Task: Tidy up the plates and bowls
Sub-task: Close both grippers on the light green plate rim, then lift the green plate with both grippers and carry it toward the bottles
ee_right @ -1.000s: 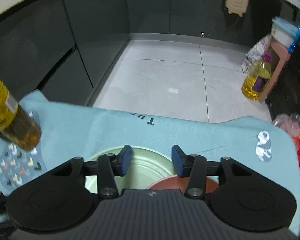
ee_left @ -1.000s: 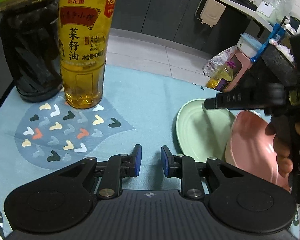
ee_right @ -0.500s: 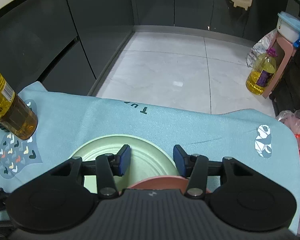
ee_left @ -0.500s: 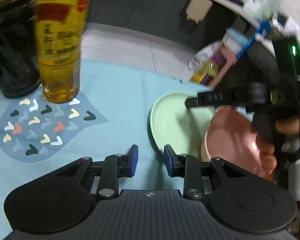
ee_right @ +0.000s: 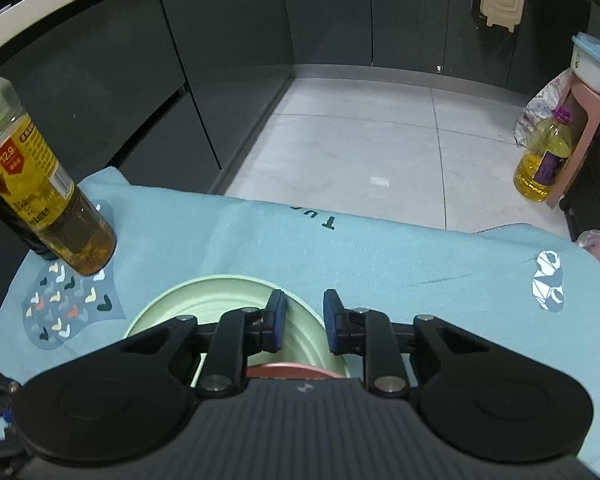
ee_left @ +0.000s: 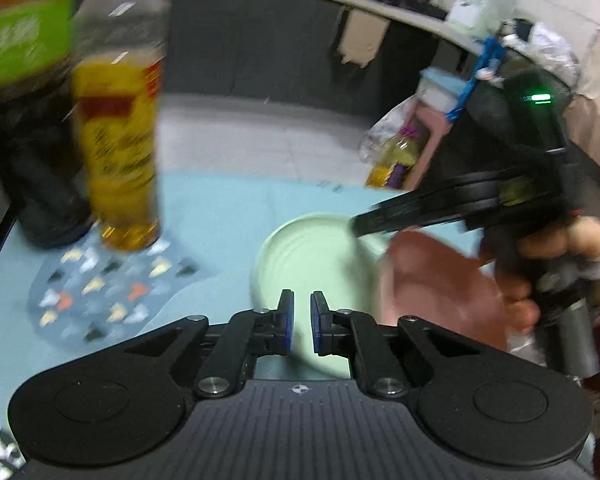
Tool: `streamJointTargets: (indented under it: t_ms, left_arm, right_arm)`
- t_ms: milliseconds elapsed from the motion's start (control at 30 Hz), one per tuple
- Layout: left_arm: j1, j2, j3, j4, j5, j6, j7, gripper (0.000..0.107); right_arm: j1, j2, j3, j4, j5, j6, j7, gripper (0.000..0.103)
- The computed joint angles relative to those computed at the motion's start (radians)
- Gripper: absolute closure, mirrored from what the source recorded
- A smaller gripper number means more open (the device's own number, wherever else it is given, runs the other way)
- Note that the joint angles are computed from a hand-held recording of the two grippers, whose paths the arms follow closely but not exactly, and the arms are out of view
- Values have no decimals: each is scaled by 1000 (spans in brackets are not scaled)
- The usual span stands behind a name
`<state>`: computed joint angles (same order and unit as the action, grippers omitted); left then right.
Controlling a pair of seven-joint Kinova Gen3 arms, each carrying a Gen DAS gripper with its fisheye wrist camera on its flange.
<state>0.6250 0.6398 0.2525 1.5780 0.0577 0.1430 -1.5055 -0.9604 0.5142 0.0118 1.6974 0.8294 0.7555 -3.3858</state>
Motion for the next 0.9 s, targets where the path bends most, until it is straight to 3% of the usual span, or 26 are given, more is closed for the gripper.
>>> streamJointTargets:
  t_ms: [100,200,267,400,533,767,900]
  left_arm:
    - [9,6,-41,-20,11,69,35,93]
    - [-41,19,10,-16,22,91,20,91]
    - [-69,39,48,-36,29,123,-3,90]
    - [-16,41,-5,-56,27,128,12,89]
    - [-37,47,17,-67,45,146,13,89]
    - [-85,33,64,-33,82,75,5,86]
    - [-92,89,99,-122,93,168,-9,83]
  right_arm:
    - [-1,-28,6,42,4,-28,-49,76]
    - [8,-34,-9,48,-9,-11,-43,71]
    - [21,-34,-23,48,-27,-6,-20,71]
    - [54,-40,-41,55,-83,-36,27,70]
    - [69,-54,-46,73,-111,-90,91,69]
    - [24,-72,-2,119,-84,-131,32,69]
    - [6,-60,-5,106,-61,-99,28,69]
